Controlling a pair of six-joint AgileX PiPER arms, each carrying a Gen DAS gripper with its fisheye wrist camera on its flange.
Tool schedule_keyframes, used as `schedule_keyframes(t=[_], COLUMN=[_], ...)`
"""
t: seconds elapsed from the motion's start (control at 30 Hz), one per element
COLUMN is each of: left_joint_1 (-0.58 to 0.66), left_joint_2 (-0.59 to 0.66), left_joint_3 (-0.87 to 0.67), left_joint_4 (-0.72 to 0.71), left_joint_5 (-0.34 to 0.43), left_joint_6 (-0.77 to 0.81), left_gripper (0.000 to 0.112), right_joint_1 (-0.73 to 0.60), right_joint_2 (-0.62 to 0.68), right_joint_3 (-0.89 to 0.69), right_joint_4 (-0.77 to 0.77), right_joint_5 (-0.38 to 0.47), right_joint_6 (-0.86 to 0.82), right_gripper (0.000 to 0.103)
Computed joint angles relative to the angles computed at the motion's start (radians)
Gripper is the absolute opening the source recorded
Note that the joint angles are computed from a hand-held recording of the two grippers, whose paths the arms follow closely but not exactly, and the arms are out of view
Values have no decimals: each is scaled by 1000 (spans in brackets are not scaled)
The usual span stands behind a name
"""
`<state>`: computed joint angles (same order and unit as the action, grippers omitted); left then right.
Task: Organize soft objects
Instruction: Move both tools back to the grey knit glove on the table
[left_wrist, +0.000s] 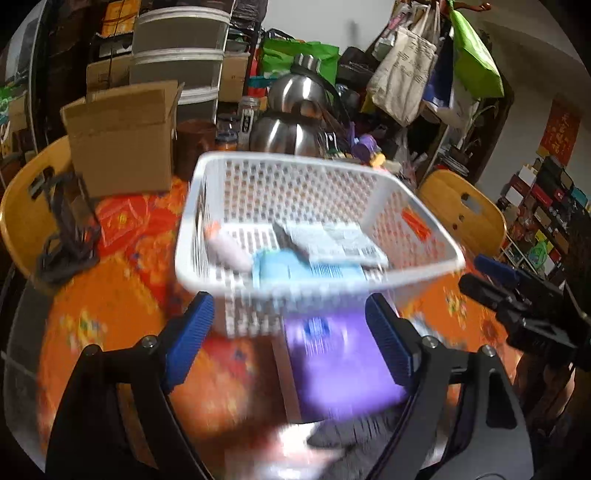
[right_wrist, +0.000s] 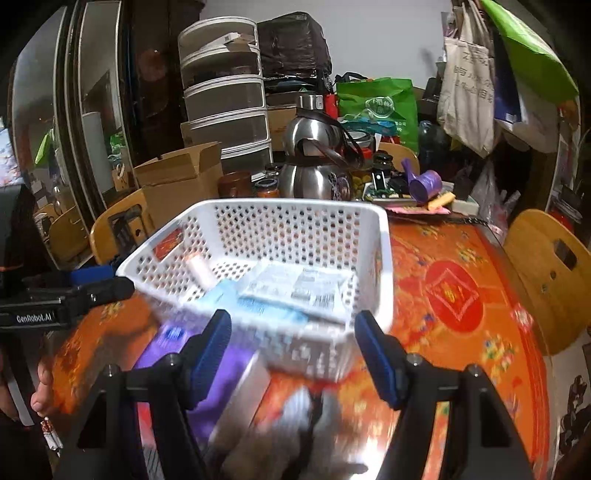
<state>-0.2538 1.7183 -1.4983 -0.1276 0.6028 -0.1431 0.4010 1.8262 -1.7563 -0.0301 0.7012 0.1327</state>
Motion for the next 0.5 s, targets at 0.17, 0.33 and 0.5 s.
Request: schedule_keyframes(t=[0.17,0.33,0.5], left_joint_1=[-64,-143,-209], left_joint_2=[-171,-304,-371], left_joint_3=[313,576,726], left_joint_4=[43,90,207], left_joint_5=[-128,-233,-301], left_joint_6=[-57,-127,-281], left_gripper=[83,83,83], right_joint_1=[54,140,224], right_joint_2=[-213,-368,-454], right_joint_3=[340,621,804], right_joint_4=[-66,-195,-324], right_joint_5=[-127,-214,-284], right_joint_6=[100,283,479], right_gripper=[69,69,69])
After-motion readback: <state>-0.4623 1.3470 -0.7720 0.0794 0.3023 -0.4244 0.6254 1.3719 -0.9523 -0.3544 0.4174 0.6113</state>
